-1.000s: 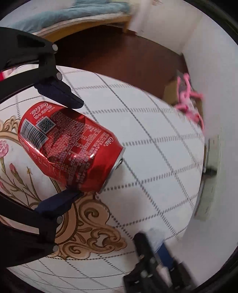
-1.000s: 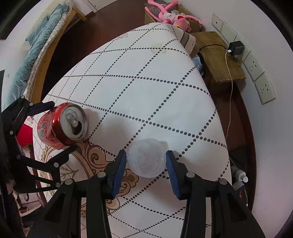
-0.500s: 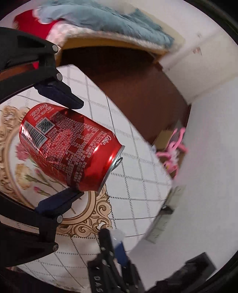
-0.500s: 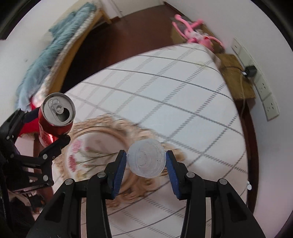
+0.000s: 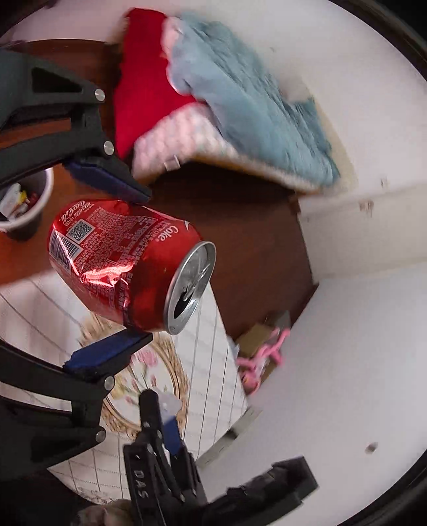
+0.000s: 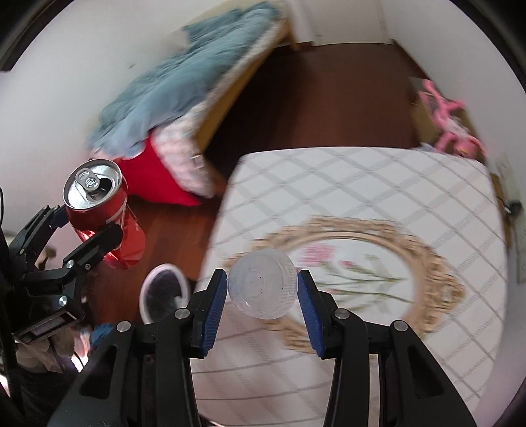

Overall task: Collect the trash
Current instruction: 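Carry can and cup over the white bin and open both tools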

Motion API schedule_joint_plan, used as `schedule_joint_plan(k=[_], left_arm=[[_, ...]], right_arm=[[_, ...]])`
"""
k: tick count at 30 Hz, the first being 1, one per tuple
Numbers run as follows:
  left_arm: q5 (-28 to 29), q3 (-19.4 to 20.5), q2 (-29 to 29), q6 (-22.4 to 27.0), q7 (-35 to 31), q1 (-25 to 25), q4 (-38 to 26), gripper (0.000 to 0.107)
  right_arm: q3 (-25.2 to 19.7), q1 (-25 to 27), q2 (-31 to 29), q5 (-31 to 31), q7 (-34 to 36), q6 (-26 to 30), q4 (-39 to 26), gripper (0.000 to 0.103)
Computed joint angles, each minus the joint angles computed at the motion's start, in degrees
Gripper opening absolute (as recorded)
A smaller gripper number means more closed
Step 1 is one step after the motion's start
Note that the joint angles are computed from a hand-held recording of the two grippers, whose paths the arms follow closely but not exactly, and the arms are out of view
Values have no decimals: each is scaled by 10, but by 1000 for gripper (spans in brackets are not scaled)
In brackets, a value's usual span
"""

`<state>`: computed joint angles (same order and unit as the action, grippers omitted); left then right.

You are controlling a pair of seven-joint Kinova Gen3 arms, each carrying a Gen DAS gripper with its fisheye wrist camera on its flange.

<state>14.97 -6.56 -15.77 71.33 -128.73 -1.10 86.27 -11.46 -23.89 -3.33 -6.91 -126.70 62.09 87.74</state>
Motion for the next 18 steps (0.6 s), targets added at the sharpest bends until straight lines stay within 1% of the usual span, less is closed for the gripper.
schedule_joint_plan(k=[1,2,4,5,6,7,9,10,12,13,15,18], left_arm=[[9,-22,-4,9,-19,-8,-1,76],[19,-49,-9,14,-40,-27,1,75],[31,-101,-8,33,-75,-51,-1,75],[36,-117,-7,36,-87,-60,1,75],[39,-144,-4,37,-101,-67,2,75],[42,-171,4,39,-117,-74,3,75],[57,-220,33,43,-153,-108,10,75],[62,-236,44,40,-166,-119,18,75],[76,-254,76,33,-189,-154,33,75],[82,-273,102,27,-198,-165,43,75],[99,-284,141,26,-213,-196,48,75],[110,-285,202,13,-218,-239,65,75]], right_arm=[[-27,-1,19,10,-14,0,-21,46],[-53,-3,39,20,-27,0,-42,46],[-106,-17,92,51,-54,7,-95,46],[-132,-23,118,68,-68,8,-119,46],[-149,-37,145,82,-77,1,-140,46],[-155,-61,171,100,-87,-3,-160,46],[-141,-113,224,106,-90,-11,-201,46],[-125,-140,251,99,-82,-13,-222,46],[-84,-193,304,74,-58,-12,-268,46],[-57,-219,331,61,-51,-6,-294,46],[-4,-265,384,22,-31,9,-347,46],[66,-310,463,-46,-3,39,-425,46]])
